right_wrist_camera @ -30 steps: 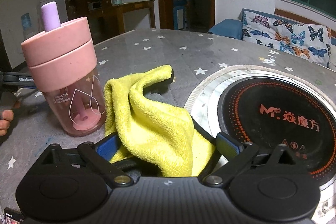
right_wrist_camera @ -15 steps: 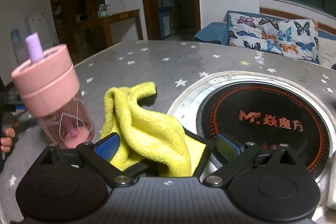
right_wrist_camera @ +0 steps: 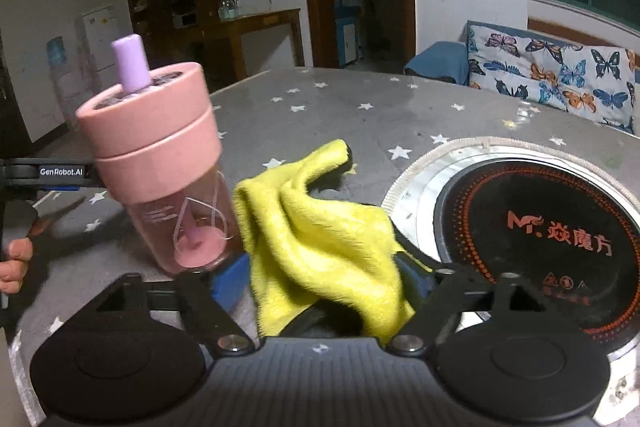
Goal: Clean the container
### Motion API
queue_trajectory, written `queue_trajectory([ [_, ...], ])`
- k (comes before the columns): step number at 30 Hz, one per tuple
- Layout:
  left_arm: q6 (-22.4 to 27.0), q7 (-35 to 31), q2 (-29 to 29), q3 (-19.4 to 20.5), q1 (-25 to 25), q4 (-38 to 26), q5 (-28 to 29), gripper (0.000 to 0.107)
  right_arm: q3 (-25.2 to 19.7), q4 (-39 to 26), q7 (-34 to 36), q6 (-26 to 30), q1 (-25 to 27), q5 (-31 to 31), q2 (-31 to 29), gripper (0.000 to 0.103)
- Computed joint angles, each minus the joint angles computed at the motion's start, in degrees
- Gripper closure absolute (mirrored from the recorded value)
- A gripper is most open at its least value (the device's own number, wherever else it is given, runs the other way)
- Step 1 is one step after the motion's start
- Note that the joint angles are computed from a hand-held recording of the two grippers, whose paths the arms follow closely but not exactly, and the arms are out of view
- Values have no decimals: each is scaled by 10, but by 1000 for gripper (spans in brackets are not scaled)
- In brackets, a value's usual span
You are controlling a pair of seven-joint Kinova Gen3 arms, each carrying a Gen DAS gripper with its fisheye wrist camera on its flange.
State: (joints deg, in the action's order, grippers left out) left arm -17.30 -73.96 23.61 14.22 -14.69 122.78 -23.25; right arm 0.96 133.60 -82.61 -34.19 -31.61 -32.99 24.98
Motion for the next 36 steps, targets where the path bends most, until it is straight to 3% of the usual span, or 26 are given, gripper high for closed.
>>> queue_trajectory([
  [5,4,13,-36,21,-6,33,-19,4,2,18,12,-10,-31,-49,-19,16],
  [10,-6,22,-63,11,13,60,-30,4,-5,37,32,-25,-60,-107,-38,10],
  [22,5,121,-94,41,-17,84,-130,4,-38,62,47,-64,-88,-203,-58,0],
  [36,-5,161,-117,2,21,110,-169,4,-60,74,36,-82,-108,-262,-68,0],
])
